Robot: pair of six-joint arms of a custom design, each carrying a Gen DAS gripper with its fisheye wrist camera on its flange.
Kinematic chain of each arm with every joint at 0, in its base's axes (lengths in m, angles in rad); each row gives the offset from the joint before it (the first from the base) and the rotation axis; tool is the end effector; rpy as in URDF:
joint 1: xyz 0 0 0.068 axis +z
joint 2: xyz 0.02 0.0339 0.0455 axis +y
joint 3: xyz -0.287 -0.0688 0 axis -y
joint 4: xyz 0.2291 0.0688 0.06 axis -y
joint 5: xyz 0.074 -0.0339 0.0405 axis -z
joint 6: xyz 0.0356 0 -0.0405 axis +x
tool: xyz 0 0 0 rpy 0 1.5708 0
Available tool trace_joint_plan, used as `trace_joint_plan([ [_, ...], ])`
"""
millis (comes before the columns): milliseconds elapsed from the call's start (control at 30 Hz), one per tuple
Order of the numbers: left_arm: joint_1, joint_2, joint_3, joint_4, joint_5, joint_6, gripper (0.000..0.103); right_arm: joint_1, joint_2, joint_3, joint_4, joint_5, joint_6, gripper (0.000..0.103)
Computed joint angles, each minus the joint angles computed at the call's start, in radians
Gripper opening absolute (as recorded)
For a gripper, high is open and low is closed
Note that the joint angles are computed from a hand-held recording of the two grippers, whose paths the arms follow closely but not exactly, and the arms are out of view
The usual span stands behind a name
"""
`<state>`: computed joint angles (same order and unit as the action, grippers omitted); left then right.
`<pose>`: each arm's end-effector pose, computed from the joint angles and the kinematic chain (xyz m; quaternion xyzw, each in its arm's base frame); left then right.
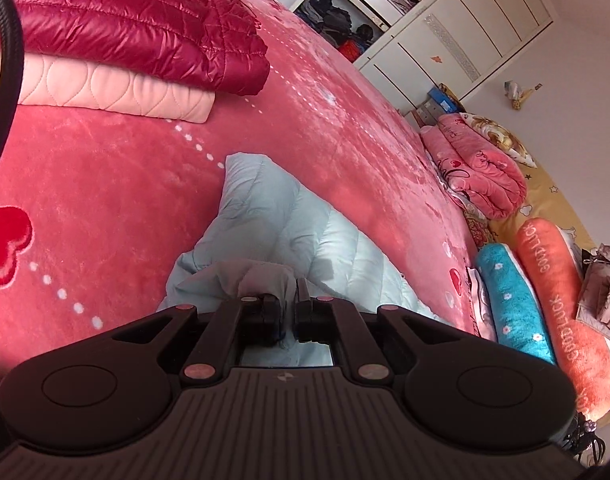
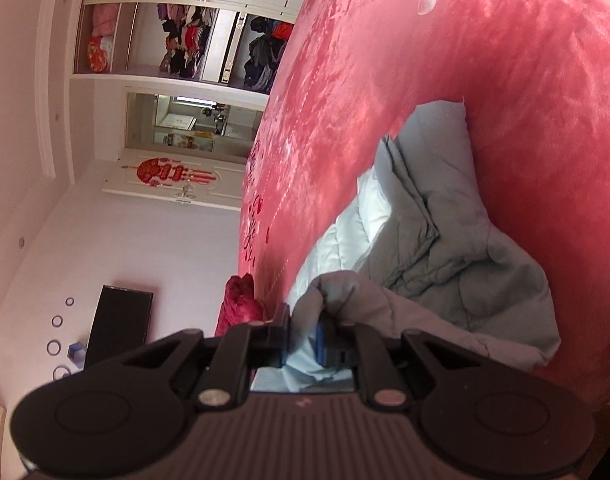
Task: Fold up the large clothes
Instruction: 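Lift the hem with both grippers and fold it toward the collar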
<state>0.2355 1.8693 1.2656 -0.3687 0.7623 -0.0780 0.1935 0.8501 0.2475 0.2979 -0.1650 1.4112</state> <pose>0.3784 0.0655 0.2247 -0.0302 0.8932 -0.3328 0.3007 0.1534 0.0360 0.2160 0.4195 0.6870 0.4701 0.3620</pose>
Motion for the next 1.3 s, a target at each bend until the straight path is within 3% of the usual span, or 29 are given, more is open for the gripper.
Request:
trace_joint_plan([
  [167, -0.047, 0.096, 0.076, 0.024, -0.056, -0.064, 0.005, -0.082, 0.161, -0.045, 0.204, -0.043, 0.028, 0.016],
  [367, -0.070, 0.147, 0.117, 0.048, -0.084, -0.092, 0.009, -0.135, 0.270, -0.066, 0.318, -0.066, 0.034, 0.039],
  [567, -0.072, 0.163, 0.152, 0.066, -0.088, -0.139, 0.015, -0.169, 0.238, -0.028, 0.224, -0.069, -0.039, 0.047],
  [700, -0.072, 0.149, 0.145, 0.070, -0.095, -0.142, 0.018, -0.206, 0.221, 0.002, 0.183, -0.091, -0.082, 0.066],
  [833, -0.066, 0.127, 0.115, 0.112, -0.096, -0.170, 0.028, -0.223, 0.177, 0.049, 0.093, -0.079, -0.131, 0.075],
  [1000, -0.056, 0.098, 0.086, 0.180, -0.108, -0.231, 0.046, -0.264, 0.148, 0.070, 0.079, -0.084, -0.145, 0.078],
  [1167, -0.065, 0.095, 0.120, 0.215, -0.153, -0.276, 0.046, -0.290, 0.162, 0.075, 0.164, -0.053, -0.134, 0.083],
  [1300, -0.052, 0.049, 0.101, 0.233, -0.192, -0.242, 0.047, -0.294, 0.157, 0.102, 0.131, -0.035, -0.168, 0.083],
])
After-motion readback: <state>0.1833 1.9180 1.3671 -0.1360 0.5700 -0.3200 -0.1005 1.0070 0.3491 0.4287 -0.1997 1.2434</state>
